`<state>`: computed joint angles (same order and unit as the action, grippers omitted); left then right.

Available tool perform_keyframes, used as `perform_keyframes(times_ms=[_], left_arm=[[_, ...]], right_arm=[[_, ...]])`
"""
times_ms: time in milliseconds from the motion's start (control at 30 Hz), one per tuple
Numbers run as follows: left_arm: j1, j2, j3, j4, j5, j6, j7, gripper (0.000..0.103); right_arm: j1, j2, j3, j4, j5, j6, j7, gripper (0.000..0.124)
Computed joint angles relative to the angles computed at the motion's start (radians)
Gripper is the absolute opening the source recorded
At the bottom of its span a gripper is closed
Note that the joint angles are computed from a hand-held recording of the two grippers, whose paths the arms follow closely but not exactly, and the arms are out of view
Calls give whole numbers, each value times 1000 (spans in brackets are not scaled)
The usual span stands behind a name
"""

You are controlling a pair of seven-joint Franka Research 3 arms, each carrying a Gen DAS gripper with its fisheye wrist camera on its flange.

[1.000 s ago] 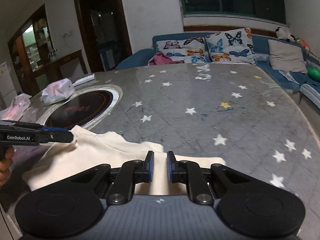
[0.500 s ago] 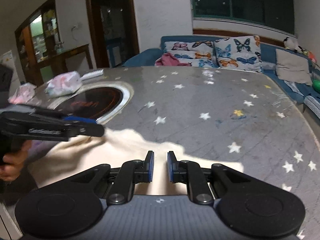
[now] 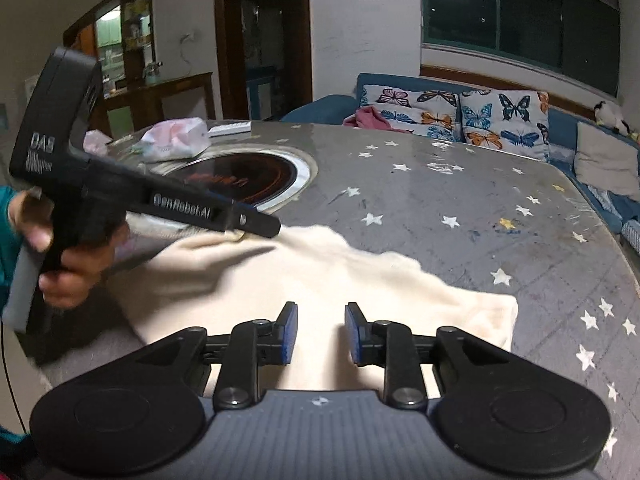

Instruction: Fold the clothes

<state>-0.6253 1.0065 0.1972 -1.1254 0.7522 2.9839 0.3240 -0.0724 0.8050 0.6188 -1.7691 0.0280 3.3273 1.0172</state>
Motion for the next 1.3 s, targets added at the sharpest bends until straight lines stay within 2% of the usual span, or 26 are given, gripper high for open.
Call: perform_keyframes(times_ms=[133, 200, 300, 333, 367, 533, 633, 867, 967, 1067, 1200, 1300], left_arm=[[-104, -70, 141, -127, 83, 53, -175, 33], [-184, -107, 240, -205, 160, 77, -300, 34], [-309, -143, 381, -313, 283, 116, -493, 33], [-341, -151, 413, -341, 319, 124, -542, 32], [-353, -159, 419, -361, 342, 122, -563, 32], [-337, -205, 362, -429, 395, 72, -594, 35], [-351, -216, 380, -443, 461, 74, -689, 34], [-280, -236, 285, -435, 517, 32, -731, 34], [-254, -247, 247, -436, 544, 11, -750, 34], [-227, -257, 208, -437, 568, -10, -767, 43], [-187, -269, 154, -440, 593, -32, -780, 50], [-158, -284, 112, -448, 611, -55, -770, 56]], right_arm=[[-16, -19, 13, -49, 1, 16, 17, 28], [-9, -33, 1, -76, -7, 43, 25, 28], [-41, -47, 22, -120, -45, 78, 58, 29], [-53, -48, 31, -130, -59, 86, 74, 29], [-60, -52, 34, -140, -69, 90, 90, 29], [-53, -82, 3, -183, -114, 110, 155, 29], [-76, -112, 7, -223, -148, 147, 202, 29], [-48, -151, -71, -272, -167, 165, 313, 29], [-66, -153, -67, -284, -215, 183, 356, 29], [-67, -152, -79, -278, -249, 193, 397, 30], [-48, -132, -106, -240, -263, 174, 445, 32], [-79, -115, -80, -230, -286, 161, 472, 32]])
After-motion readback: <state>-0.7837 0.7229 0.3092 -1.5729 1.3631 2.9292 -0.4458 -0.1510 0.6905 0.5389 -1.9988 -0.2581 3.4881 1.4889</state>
